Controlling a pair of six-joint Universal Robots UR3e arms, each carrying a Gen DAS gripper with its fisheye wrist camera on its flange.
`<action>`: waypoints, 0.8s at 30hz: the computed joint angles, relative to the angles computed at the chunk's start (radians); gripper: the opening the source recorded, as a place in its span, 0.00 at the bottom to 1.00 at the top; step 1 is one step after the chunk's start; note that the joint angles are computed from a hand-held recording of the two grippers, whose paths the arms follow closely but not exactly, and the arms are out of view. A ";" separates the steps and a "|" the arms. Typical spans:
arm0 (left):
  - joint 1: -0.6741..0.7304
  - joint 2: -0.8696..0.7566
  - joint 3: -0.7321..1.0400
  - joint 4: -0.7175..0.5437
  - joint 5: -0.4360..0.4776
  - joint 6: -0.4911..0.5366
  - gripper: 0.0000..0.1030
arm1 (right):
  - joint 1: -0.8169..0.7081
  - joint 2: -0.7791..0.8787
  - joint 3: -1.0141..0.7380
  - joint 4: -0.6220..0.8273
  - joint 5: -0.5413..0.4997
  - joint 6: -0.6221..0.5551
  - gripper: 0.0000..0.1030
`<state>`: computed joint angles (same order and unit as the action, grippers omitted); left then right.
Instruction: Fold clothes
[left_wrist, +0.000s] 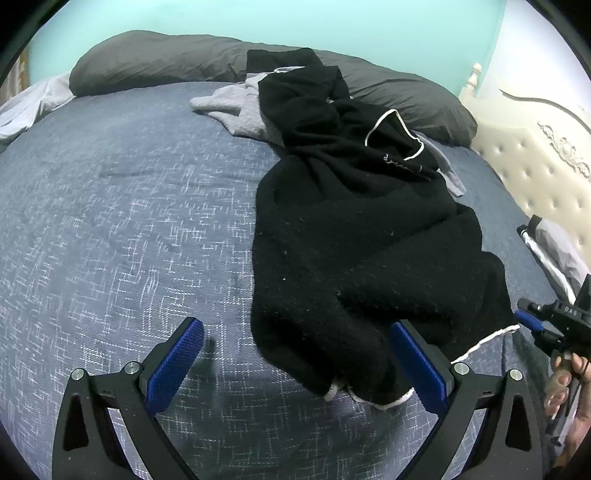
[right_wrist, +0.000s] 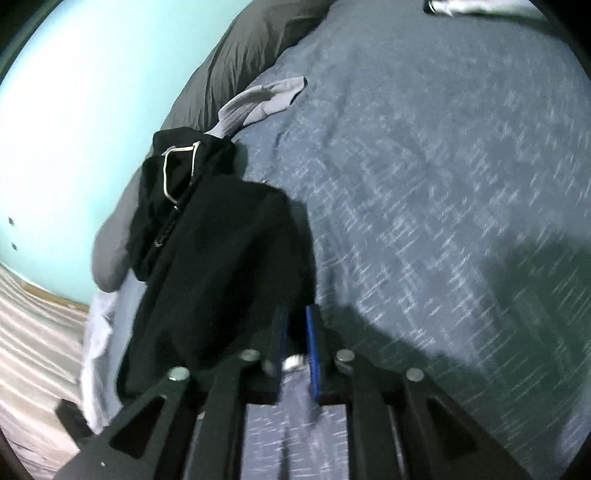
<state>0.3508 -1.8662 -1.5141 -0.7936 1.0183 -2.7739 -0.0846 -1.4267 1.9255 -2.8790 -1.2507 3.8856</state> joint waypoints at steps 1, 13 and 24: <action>0.000 0.000 0.001 -0.004 -0.002 -0.001 1.00 | -0.004 0.005 0.002 -0.014 0.011 -0.001 0.35; -0.001 -0.001 0.006 -0.037 -0.021 0.013 1.00 | 0.014 0.102 -0.050 -0.064 0.102 -0.080 0.07; 0.003 -0.008 0.015 -0.055 -0.050 0.012 1.00 | -0.026 0.039 0.022 -0.161 0.071 -0.034 0.04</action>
<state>0.3539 -1.8740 -1.4990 -0.8484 0.9688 -2.7622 -0.1107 -1.3874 1.9473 -3.0403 -1.1792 3.8517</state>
